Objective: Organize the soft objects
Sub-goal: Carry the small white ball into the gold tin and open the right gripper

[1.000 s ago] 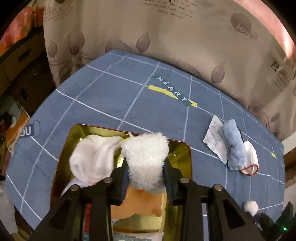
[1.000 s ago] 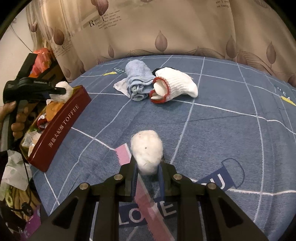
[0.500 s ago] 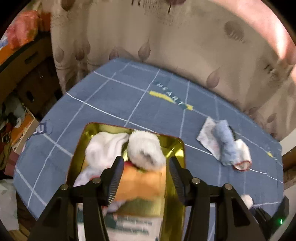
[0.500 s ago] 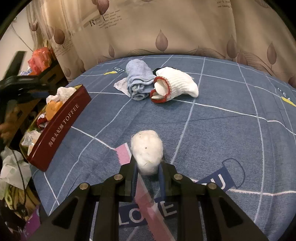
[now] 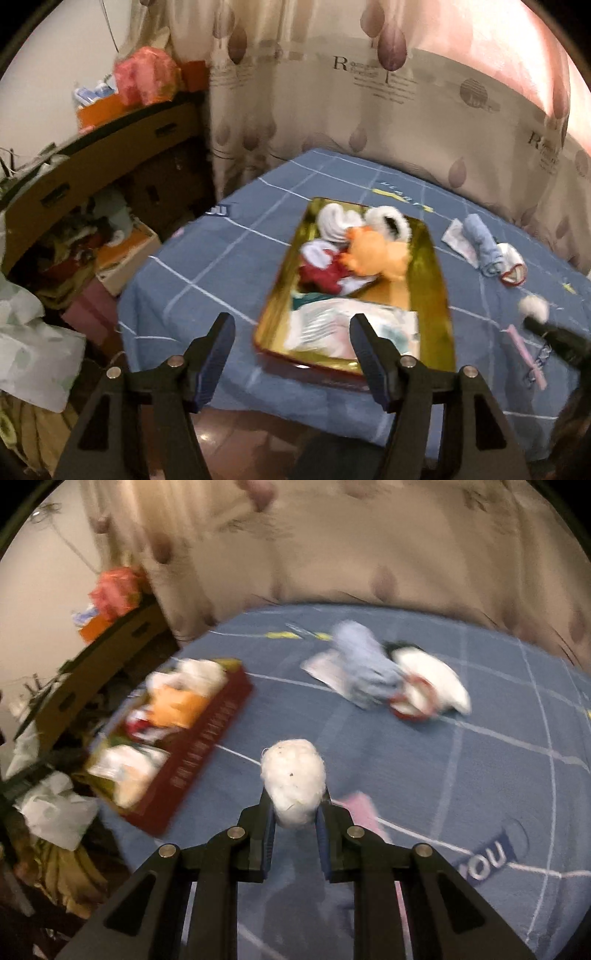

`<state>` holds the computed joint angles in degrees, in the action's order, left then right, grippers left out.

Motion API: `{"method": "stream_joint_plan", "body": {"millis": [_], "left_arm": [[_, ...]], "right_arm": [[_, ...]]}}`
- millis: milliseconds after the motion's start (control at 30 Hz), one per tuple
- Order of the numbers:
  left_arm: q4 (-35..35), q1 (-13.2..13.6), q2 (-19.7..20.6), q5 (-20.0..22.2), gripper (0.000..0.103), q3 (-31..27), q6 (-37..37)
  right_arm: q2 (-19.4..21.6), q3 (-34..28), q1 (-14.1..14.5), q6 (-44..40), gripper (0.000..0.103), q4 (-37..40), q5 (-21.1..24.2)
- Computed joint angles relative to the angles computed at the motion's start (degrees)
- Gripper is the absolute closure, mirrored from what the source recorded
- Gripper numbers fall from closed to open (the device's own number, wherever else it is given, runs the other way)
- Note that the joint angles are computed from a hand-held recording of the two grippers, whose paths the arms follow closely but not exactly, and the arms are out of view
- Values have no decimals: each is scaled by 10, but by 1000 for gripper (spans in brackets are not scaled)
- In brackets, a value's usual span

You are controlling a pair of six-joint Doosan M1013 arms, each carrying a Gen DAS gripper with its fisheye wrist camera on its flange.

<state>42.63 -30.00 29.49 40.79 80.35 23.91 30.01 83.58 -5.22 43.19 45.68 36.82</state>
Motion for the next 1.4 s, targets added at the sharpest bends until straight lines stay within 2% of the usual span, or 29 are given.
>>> {"method": "stream_joint_plan", "body": {"millis": [167,400,500,633,1067,1267,1400], "left_arm": [[48,-4,-3,-7,37,12,-36],[33,0,-3,-7,37,11,-17],[8,7,-1,-11,37,9,-6],[-12,11,5,6,37,0,7],[-59,18,9,15,37,-6,36],[-75,20,10,15,37,-7,46],[-91,22,15,23,37,-14,65]], "right_arm": [[6,-34,28,-7,84,14,38],[30,-79,74,17,84,-33,57],[41,-92,85,34,84,-51,64],[50,-101,96,58,83,-85,66],[70,-124,110,111,80,-145,69],[73,-126,110,118,79,-147,67],[74,-127,109,121,74,-148,69]]}}
